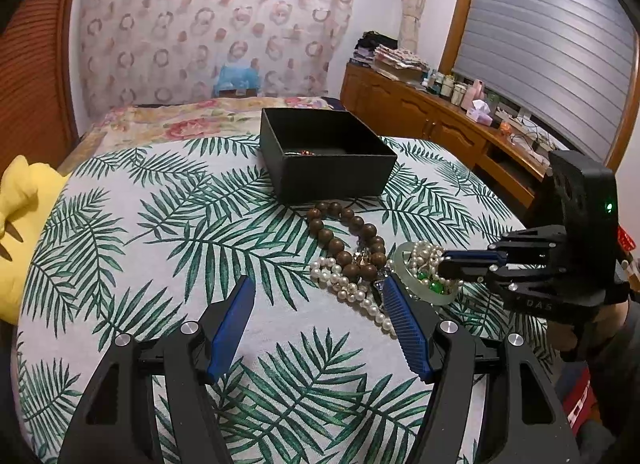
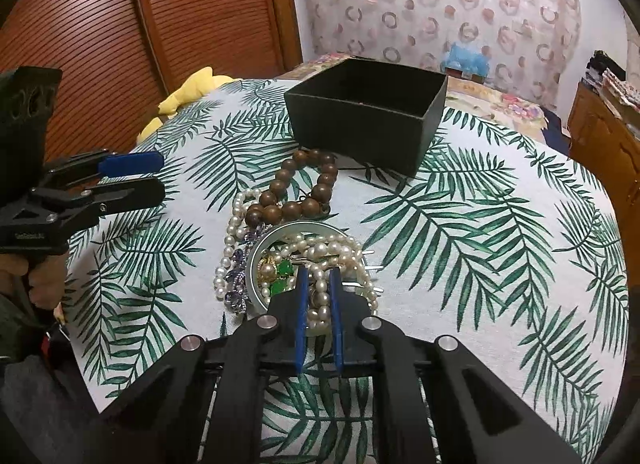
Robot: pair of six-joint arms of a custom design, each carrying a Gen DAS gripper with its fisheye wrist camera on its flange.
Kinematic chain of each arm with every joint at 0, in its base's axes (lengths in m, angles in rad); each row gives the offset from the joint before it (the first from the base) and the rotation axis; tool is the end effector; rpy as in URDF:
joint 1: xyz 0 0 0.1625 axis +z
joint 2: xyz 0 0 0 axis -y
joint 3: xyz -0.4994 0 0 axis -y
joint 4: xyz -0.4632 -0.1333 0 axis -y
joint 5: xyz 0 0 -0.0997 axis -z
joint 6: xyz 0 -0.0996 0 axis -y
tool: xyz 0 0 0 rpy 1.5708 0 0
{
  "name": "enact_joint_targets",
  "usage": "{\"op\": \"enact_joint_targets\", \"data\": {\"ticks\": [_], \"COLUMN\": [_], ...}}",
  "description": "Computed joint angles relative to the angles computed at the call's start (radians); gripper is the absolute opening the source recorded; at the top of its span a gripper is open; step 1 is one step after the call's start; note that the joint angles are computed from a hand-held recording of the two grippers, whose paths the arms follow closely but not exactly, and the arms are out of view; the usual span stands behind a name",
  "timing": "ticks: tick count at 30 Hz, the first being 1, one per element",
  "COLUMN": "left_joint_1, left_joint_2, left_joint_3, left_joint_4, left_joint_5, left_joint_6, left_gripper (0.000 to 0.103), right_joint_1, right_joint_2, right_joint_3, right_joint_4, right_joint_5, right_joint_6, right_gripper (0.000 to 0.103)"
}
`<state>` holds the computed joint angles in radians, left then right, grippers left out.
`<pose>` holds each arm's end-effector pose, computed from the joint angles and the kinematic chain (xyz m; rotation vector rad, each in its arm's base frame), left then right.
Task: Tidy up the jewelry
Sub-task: 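Grasp a pearl strand from the jade dish with the right tool, then grasp the brown wooden bead bracelet with the left tool while the right tool lifts the pearls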
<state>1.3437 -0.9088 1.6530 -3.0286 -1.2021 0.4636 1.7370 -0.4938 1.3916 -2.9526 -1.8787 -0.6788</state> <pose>-0.0116 -0.8019 0.2377 0.6991 2.4688 -0.8912 0.2441 -0.8320 -0.0006 1.0038 -2.4827 0.5337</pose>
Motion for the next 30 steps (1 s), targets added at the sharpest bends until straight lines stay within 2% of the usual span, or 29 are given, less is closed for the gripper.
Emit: {"op": "enact_joint_targets", "data": {"ticks": [4,22,27,30], "left_joint_1": [0.001,0.000,-0.003,-0.001], "left_joint_2": [0.000,0.072,0.105,0.121], "left_joint_3": [0.000,-0.120,-0.173,-0.207], "left_joint_4": [0.005,0.099,0.142,0.176], "left_joint_5": [0.002,0.013,0.023,0.022], "left_joint_6": [-0.001,0.025,0.033,0.022], "left_gripper": [0.064,0.064,0.060,0.052], "right_joint_1": [-0.005,0.014,0.026,0.032], "right_joint_2": [-0.028,-0.074,-0.084,-0.087], "right_joint_3": [0.020,0.017,0.014,0.005], "right_joint_4": [-0.041,-0.123,-0.149,-0.163], "right_joint_5": [0.037,0.088,0.096,0.095], "right_joint_6": [0.028,0.009,-0.006,-0.015], "right_gripper": [0.012,0.011,0.011,0.011]}}
